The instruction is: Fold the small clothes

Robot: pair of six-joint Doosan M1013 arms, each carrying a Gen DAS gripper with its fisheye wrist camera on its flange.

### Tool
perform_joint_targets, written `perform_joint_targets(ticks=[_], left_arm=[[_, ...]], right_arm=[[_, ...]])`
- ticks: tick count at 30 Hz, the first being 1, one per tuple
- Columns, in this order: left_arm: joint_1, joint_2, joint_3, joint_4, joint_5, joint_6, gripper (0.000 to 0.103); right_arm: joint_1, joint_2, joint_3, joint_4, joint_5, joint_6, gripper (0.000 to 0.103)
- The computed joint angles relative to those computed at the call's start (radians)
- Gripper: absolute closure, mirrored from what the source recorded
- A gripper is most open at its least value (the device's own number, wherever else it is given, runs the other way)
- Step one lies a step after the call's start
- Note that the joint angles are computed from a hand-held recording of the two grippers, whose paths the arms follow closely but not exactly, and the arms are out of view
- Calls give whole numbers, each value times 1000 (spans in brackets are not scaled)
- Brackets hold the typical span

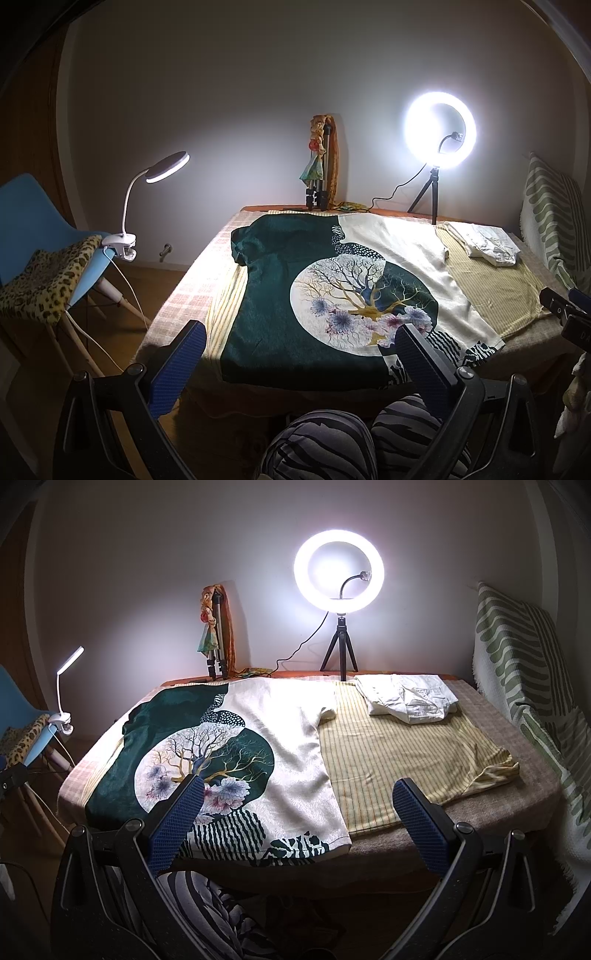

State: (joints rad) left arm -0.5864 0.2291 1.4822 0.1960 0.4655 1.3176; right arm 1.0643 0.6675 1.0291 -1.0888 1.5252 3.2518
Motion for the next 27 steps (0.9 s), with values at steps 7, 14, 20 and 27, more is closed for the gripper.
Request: perform_joint_targets(ticks=[7,14,20,27], left_arm=[[0,1,0,-2,0,1,0],[4,20,-31,-18,6,34,0],[15,49,-74,-46,7,78,0],[41,76,-114,-167,12,235,0]], right_arm=[[0,8,-14,-3,8,-10,0],[-7,41,-89,-11,20,-46,0],[-21,59,-139,-24,40,-77,0],[-34,94,-213,-30,76,-97,0]])
